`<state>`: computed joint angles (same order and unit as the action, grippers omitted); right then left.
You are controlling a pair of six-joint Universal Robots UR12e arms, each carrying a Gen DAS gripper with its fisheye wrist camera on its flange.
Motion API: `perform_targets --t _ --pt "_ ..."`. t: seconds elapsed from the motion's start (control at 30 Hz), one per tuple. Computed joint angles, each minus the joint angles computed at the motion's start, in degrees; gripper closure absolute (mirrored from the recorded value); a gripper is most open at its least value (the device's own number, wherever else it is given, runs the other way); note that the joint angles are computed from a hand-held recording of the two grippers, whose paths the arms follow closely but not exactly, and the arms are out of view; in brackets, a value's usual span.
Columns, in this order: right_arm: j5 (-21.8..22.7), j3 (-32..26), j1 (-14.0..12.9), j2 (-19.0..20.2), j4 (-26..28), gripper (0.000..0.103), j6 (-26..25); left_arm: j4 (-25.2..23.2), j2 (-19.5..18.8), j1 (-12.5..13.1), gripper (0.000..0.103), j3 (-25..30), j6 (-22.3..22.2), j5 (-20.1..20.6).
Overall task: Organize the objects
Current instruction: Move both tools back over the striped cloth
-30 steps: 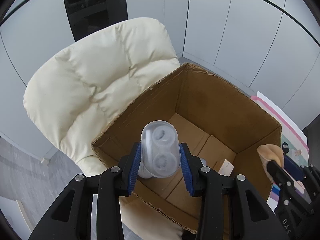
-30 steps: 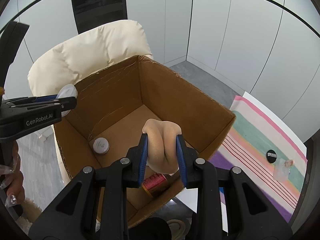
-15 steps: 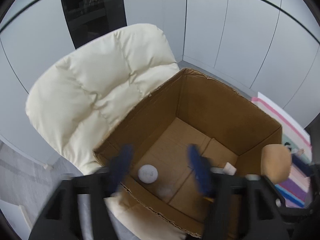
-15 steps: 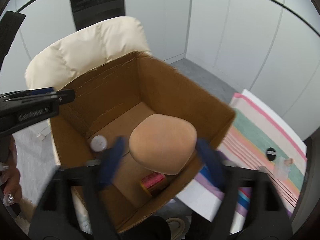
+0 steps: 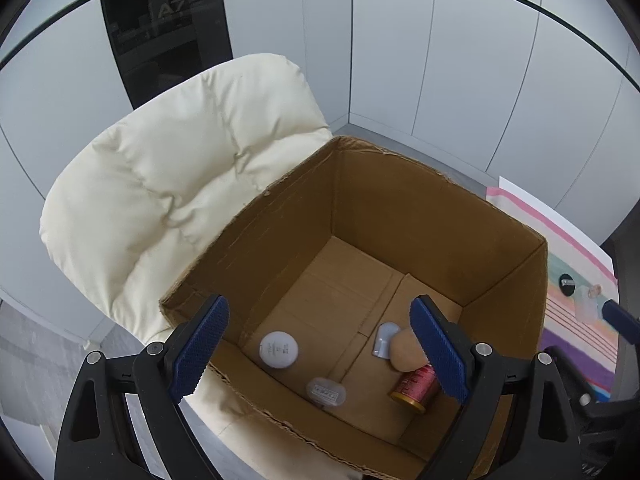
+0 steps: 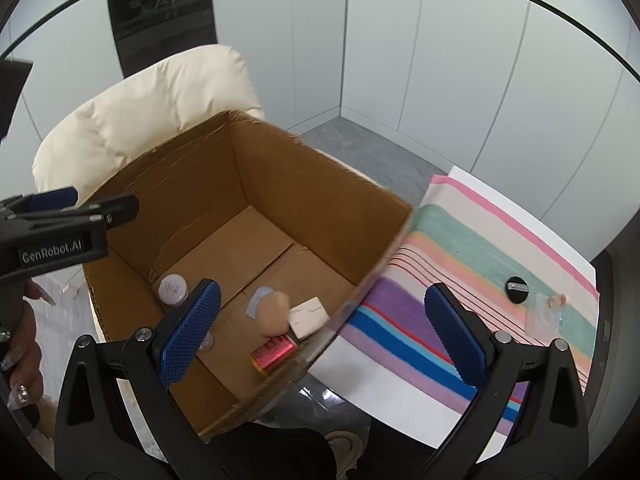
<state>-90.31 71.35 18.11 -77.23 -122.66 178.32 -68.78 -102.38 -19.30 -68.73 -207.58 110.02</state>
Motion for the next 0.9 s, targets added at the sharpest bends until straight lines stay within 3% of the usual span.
perform_targets --t 0.2,0.4,0.77,0.9 --pt "-0.8 1.5 -1.4 -1.4 -1.4 0.000 1.7 1.7 -1.2 -1.1 0.010 1.2 2.0 0.2" --pt "-2.1 3.4 -3.3 -2.8 -1.4 0.000 3.4 1.7 -3.8 -2.3 0.010 4.3 3.3 -2.6" --pt "-5.3 8.1 -8.4 -6.9 -1.2 0.000 6.8 0.6 -11.5 -6.6 0.010 14.7 7.3 -6.8" --pt "-6.0 10.4 -10.9 -8.8 -1.0 0.000 8.0 1.0 -14.3 -8.7 0.010 18.5 8.7 -6.4"
